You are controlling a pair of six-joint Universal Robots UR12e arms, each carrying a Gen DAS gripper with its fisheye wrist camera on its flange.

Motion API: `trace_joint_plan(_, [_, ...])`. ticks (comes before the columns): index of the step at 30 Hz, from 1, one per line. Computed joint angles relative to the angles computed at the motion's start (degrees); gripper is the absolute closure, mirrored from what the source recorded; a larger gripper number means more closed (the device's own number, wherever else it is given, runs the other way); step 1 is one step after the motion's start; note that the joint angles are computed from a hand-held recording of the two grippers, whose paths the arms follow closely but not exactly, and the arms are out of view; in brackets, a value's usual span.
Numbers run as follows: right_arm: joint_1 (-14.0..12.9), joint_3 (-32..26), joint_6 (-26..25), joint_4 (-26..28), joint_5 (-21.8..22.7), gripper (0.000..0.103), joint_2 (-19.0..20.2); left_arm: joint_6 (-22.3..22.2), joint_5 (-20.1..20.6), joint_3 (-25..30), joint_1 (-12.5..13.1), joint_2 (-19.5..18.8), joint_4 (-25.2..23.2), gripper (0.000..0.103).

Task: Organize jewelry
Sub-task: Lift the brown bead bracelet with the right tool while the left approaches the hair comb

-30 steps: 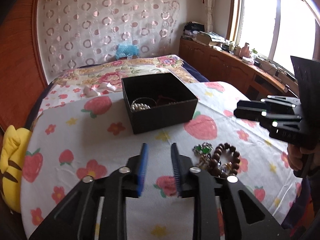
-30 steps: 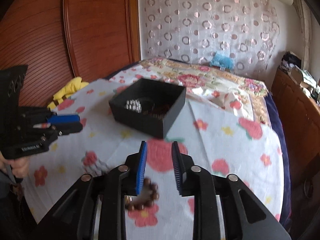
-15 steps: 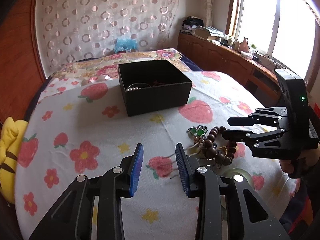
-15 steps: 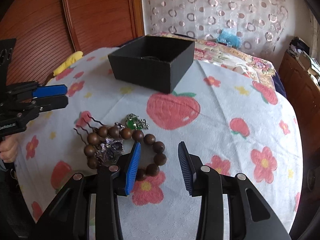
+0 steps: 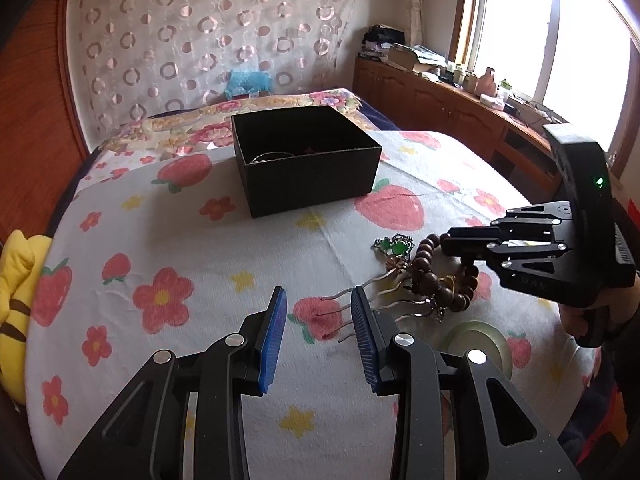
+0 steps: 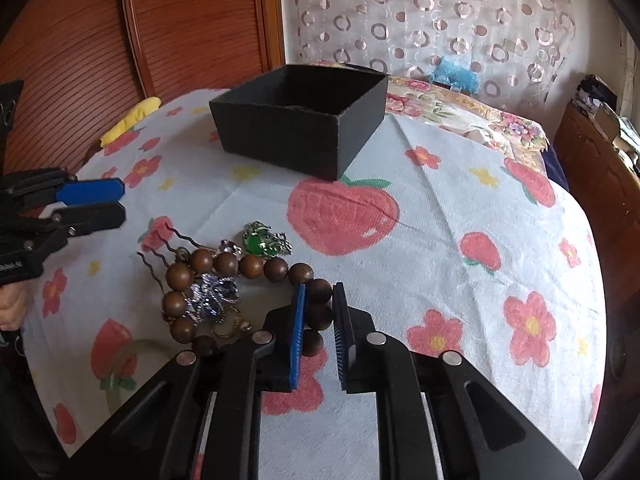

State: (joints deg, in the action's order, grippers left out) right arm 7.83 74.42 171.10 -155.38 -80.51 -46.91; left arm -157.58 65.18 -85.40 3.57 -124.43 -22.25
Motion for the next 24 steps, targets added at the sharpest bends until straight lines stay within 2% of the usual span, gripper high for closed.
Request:
trace_joint_plan(5, [-0.5,1.8,2.1,-5.1,2.5,0.088,-1.5,0.3,0.2,0.1,-0.1,-0.2,-0.5,0.070])
trace_joint_plan(11, [-0.6,3.8,2.8,-10.6,2.7,0.088,-3.5,1.0,-0.2,-0.1,-0.3,0.0,-1.5,0.067])
trace_joint_plan(13, [-0.6,4.2,2.6,-11.6,1.9,0.088,-3.9,1.8,-0.2,-0.3,-0.5,0.2,-1.4,0.060])
trace_joint_plan(16, [-0.6,4.5,2.3,-12.4,0.5,0.088,-4.2,3.3,-0.2,-0.1,-0.9,0.1,-2.1,0.059])
trace_joint_plan(19, [-0.8,4.7,2.8,-12.6,-0.1,0.088,-4.3,5.1,-0.1,0.5,-1.3,-0.2,-3.3,0.050])
trace_joint_plan(24, [-1.4,5.5,4.2,-14.0,-0.3,0.088,-4.6,7.3,0.1,2.6,-1.9,-1.1,-6.2,0.049])
